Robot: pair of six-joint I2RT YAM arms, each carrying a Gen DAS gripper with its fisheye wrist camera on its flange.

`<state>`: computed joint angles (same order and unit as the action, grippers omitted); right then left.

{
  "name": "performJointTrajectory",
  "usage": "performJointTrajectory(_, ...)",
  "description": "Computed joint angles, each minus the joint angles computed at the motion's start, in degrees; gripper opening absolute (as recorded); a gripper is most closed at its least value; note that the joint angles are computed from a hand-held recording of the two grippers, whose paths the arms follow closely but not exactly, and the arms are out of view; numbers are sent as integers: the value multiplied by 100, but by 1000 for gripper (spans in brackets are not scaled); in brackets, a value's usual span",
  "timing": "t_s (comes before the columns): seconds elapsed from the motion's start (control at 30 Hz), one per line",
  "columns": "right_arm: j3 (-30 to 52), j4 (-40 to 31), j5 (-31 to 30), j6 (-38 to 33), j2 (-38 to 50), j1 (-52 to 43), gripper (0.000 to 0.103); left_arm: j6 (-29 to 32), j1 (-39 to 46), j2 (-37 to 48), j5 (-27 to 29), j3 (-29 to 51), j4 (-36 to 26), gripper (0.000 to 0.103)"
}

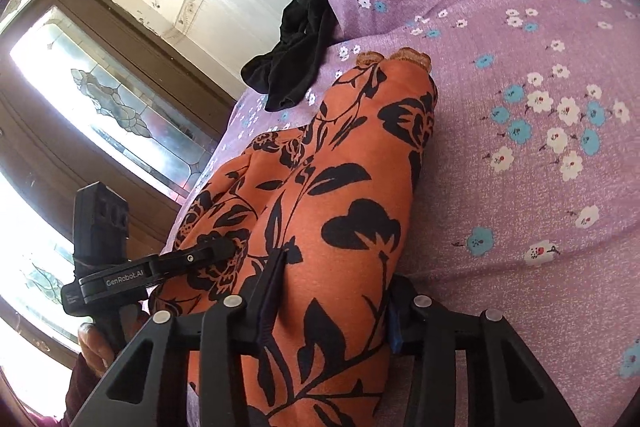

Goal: Fold small clothes

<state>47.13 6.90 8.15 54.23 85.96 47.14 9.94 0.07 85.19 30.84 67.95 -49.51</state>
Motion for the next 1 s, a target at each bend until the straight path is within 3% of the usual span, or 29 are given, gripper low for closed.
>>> performJointTrajectory(0.47, -443, -980, 1029, -12, -1748, 447, 44, 10, -265, -788, 225, -153, -143, 42)
performJointTrajectory(0.7, -590, -1912, 1966, 641, -2505, 1189, 44, 95, -485, -1081, 208, -438, -229, 42)
performJointTrajectory(0.87, -803, -2454, 2612, 1384, -2856, 1837, 44, 42, -791, -1590, 3, -877, -308, 42)
performJointTrajectory(1.0, -903, -2616, 2536, 1681, -2771, 1880, 44, -203, -1195, -1847, -641, -1383, -116, 42)
